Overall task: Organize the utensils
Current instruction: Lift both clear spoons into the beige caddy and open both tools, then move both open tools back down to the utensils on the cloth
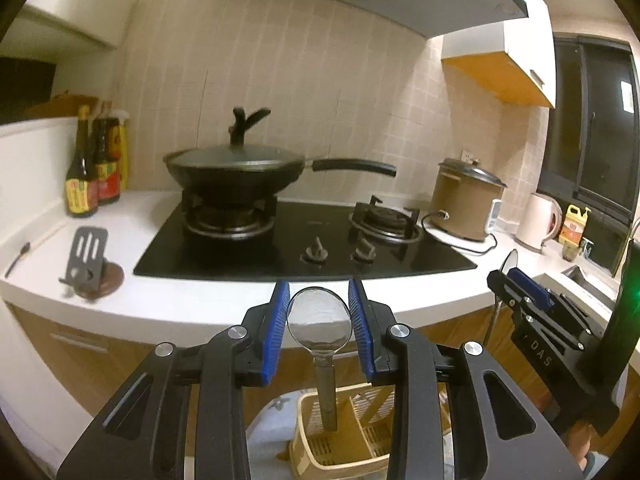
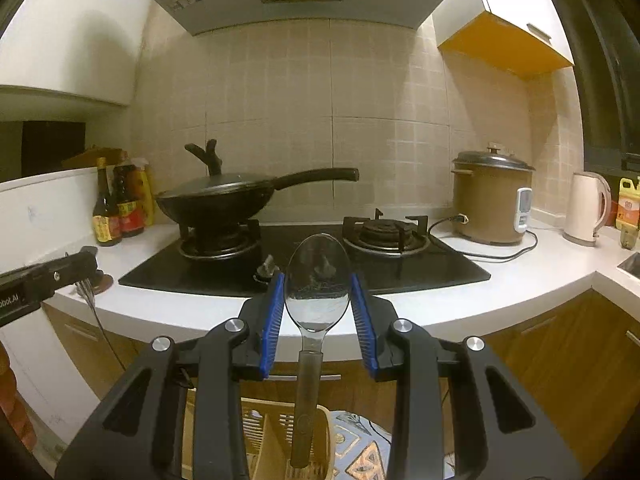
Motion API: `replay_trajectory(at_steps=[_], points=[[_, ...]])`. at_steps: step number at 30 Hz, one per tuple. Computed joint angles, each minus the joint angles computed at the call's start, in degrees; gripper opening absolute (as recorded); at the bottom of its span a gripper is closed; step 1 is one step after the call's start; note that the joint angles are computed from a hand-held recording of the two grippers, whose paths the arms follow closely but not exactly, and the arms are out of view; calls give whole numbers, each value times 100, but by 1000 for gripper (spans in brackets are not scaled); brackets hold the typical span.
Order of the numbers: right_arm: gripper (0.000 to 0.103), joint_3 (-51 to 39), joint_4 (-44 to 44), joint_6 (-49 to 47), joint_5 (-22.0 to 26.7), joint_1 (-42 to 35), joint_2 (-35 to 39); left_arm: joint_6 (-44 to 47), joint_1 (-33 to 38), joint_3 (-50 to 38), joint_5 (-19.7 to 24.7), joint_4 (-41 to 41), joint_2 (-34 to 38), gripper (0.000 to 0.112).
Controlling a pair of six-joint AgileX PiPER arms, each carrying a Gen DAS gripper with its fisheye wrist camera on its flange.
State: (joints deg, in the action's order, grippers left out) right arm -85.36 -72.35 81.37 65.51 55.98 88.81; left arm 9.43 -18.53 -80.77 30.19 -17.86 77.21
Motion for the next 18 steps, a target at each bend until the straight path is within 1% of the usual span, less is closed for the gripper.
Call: replay_trajectory(at_steps=[5,8,10,13,16,17,18], points=[[30,448,-77,495,-305,-100,-84,91,-61,341,-214,12,56,29],[31,654,-73,701,-452,-99,-154,359,-11,490,-232,-224,41,29],[31,733,-98,801,-405,-30,-176,555,43,564,-200,-419,24,29],[31,773,49,765,-433,25,-248,953,199,627,-3,-879,9,30],[32,772,381,567,-477,72,-359,1159,315,696,168,-1118,-38,31],[33,772,526,464,-508,80,-413,1216,355,710,233,-1188,-59,32],[43,792,647,407,-526,100,-486,1304,420,728,317,-1295,-92,34]])
